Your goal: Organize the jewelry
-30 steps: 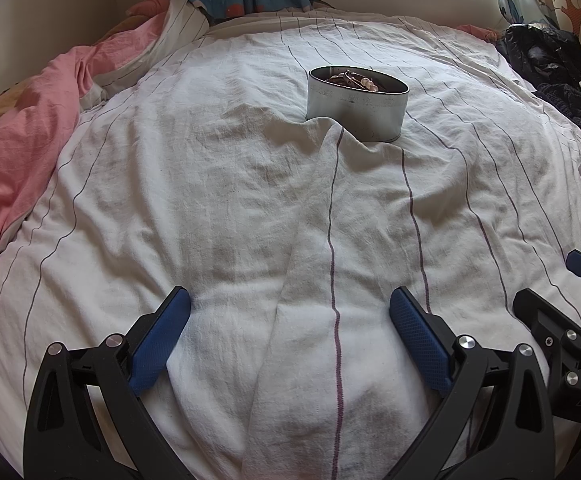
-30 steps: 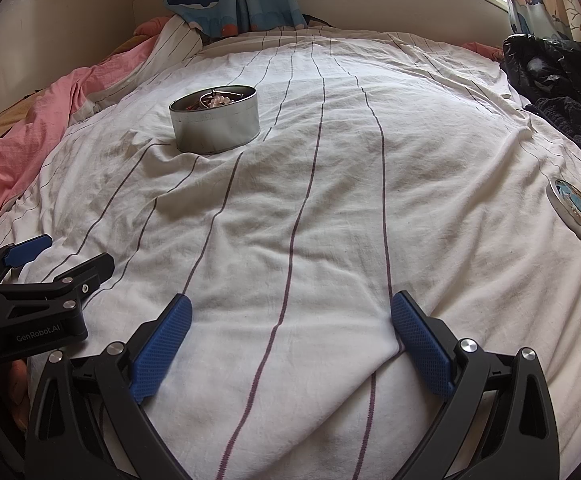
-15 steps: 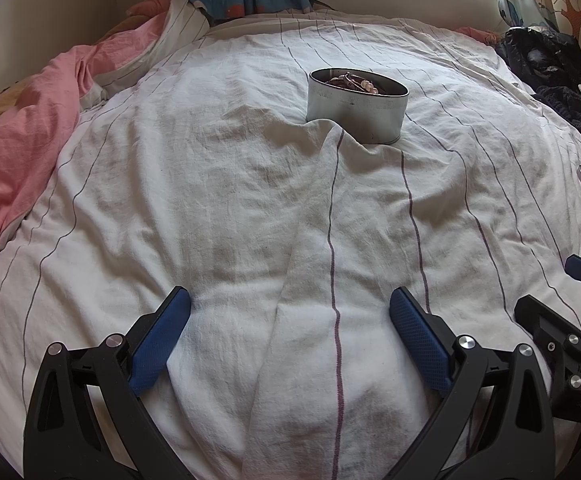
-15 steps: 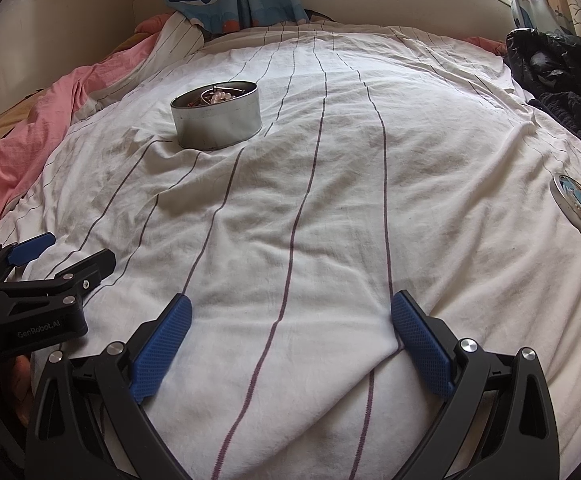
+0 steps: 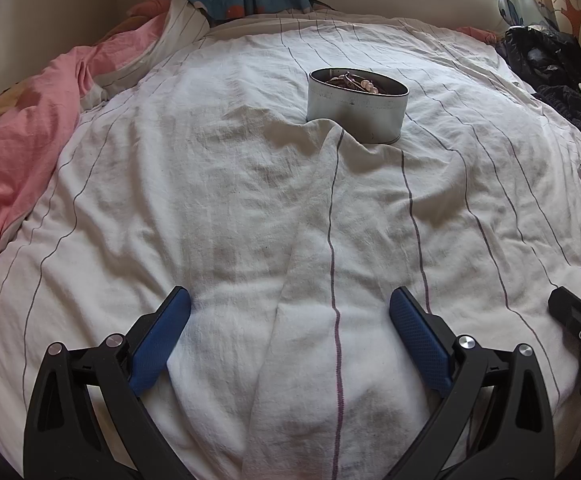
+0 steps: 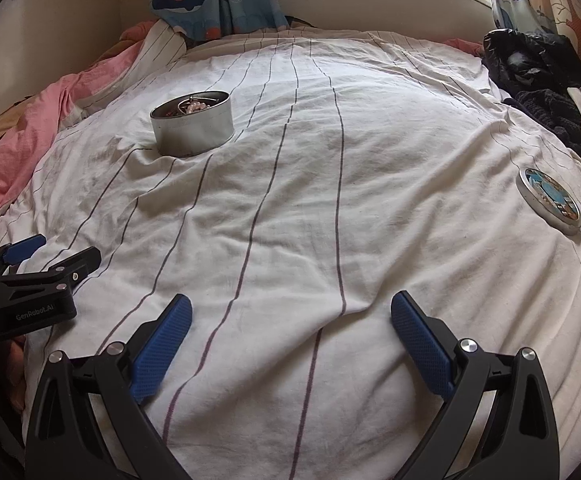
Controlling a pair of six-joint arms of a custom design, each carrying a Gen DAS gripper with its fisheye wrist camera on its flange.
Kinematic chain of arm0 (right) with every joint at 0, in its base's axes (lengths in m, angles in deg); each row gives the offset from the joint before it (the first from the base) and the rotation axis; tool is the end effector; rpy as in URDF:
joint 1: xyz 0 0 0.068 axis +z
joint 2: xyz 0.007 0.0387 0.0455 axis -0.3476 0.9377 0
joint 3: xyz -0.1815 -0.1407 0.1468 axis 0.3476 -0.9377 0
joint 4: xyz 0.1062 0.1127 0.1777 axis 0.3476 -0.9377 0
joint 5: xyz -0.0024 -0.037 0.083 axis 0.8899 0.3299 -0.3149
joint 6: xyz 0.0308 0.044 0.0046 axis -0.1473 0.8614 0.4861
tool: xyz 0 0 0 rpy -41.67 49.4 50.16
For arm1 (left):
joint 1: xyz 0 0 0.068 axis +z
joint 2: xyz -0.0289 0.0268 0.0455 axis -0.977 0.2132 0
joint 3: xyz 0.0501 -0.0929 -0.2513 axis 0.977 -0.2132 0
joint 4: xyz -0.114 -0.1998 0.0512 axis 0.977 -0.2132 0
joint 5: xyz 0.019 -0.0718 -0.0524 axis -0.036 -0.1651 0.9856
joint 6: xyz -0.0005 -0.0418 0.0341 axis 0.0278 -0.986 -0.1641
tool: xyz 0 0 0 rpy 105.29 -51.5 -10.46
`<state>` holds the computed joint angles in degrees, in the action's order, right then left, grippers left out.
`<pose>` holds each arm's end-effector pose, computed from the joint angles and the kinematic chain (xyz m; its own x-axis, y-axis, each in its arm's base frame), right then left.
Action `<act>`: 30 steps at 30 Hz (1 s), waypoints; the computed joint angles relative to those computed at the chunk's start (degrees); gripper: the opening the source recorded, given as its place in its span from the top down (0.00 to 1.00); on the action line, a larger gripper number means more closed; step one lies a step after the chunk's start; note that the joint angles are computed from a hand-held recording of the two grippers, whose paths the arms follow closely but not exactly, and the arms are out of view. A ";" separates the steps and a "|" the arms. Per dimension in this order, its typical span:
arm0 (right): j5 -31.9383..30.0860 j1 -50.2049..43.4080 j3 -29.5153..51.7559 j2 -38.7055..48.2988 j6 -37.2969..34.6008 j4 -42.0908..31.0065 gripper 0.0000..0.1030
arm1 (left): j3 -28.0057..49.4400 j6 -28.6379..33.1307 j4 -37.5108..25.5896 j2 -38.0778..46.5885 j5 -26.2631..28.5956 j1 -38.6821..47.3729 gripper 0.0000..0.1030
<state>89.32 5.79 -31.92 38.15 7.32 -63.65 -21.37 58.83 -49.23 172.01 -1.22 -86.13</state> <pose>0.1891 0.0727 0.2018 -0.6692 0.3708 -0.6440 0.4588 0.8879 0.0345 0.3270 -0.0562 0.1861 -0.6570 0.4188 -0.6268 0.5146 0.8568 0.0331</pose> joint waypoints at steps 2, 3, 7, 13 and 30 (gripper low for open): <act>0.36 -0.26 0.19 -0.33 0.27 -0.58 0.07 | 0.26 -0.10 -0.42 -0.06 0.49 0.24 0.07; 0.65 -0.37 0.44 -0.43 0.35 -1.12 0.07 | 0.43 -0.21 -0.76 -0.25 0.81 0.46 0.07; 1.20 -2.00 1.66 -1.47 -0.44 -4.23 0.07 | 4.14 -0.38 -4.18 -1.38 5.67 4.17 0.07; -4.32 -9.46 1.44 -2.54 -4.89 -4.62 0.07 | 17.86 3.02 -9.19 5.73 3.27 7.38 0.07; -4.10 -9.91 1.45 4.56 -7.20 -0.46 0.07 | 33.77 1.57 -19.21 21.82 1.94 10.13 0.07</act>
